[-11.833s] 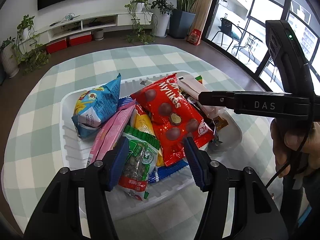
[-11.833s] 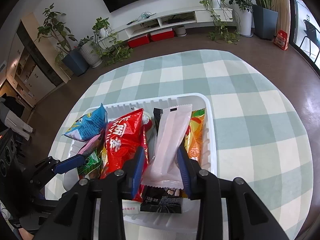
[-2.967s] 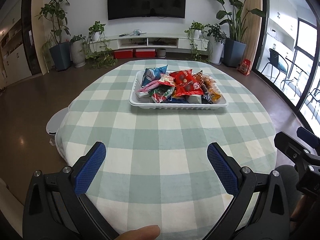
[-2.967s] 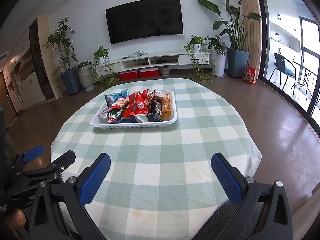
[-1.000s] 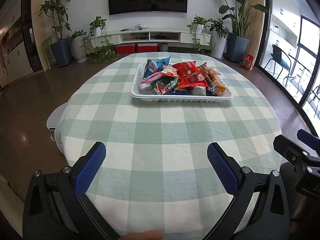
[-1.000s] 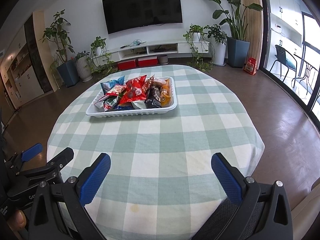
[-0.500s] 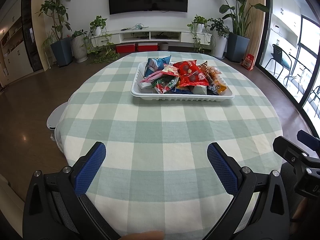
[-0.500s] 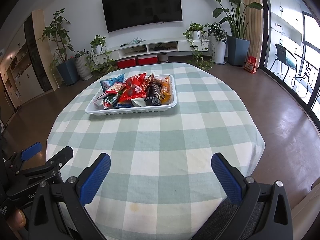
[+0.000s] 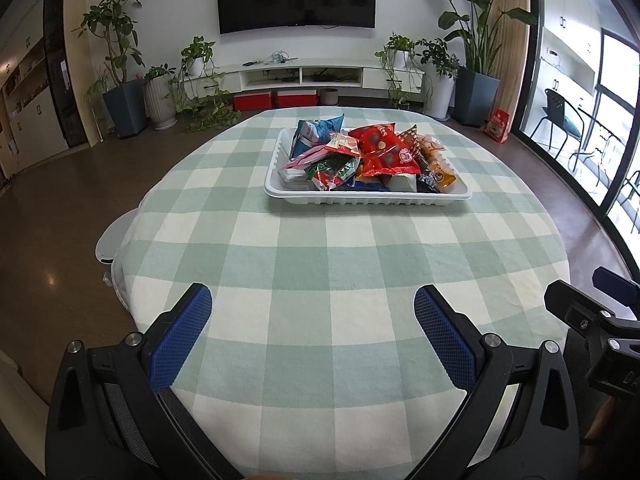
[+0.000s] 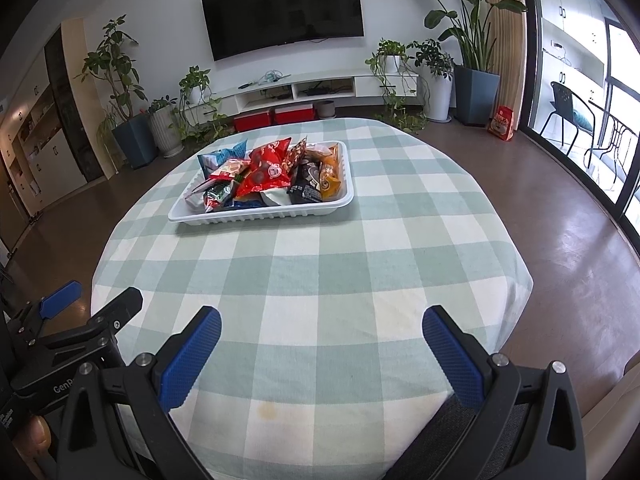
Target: Organize snacks
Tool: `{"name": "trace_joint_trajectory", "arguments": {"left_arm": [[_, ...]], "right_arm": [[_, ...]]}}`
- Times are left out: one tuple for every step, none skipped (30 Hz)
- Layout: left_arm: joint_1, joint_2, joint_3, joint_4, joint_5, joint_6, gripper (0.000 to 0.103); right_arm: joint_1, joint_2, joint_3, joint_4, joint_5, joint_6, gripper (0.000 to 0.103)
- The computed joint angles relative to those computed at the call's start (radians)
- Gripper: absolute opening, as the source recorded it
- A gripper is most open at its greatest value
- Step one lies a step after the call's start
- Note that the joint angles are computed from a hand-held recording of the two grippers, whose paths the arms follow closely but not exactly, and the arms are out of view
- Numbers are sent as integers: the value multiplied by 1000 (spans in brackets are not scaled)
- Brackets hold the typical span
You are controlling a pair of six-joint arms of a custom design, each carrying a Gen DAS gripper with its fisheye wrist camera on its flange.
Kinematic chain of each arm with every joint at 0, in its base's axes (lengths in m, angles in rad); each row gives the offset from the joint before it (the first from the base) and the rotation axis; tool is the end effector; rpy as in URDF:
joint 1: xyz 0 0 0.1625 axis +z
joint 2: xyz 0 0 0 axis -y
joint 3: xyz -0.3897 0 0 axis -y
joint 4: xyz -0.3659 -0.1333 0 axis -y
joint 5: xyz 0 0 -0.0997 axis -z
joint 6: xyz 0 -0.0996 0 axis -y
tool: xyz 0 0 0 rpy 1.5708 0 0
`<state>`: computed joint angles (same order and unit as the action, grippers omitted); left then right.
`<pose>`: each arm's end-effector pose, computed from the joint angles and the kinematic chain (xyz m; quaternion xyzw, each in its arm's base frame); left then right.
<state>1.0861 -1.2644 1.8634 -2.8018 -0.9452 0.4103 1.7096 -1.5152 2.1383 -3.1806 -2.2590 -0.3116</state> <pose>-0.0857 -0.5741 0.3215 0.3051 0.8567 -0.3064 0.2813 0.1300 -0.4240 0.3788 0.0294 -0.8439 0.4185 0.3345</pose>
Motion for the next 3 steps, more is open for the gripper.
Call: {"name": "trace_joint_trajectory", "arguments": {"left_arm": [[2,-1,3,-5,-1,4,103],[5,-4,6,-4,-4,3,103],[11,-7,6,2,-11,-2,103]], "right_arm": [[1,-5,7,3,-2,6,103],[4,-13,18,3,-6,10,103],[5,-17,27,1,-7,13,103]]}}
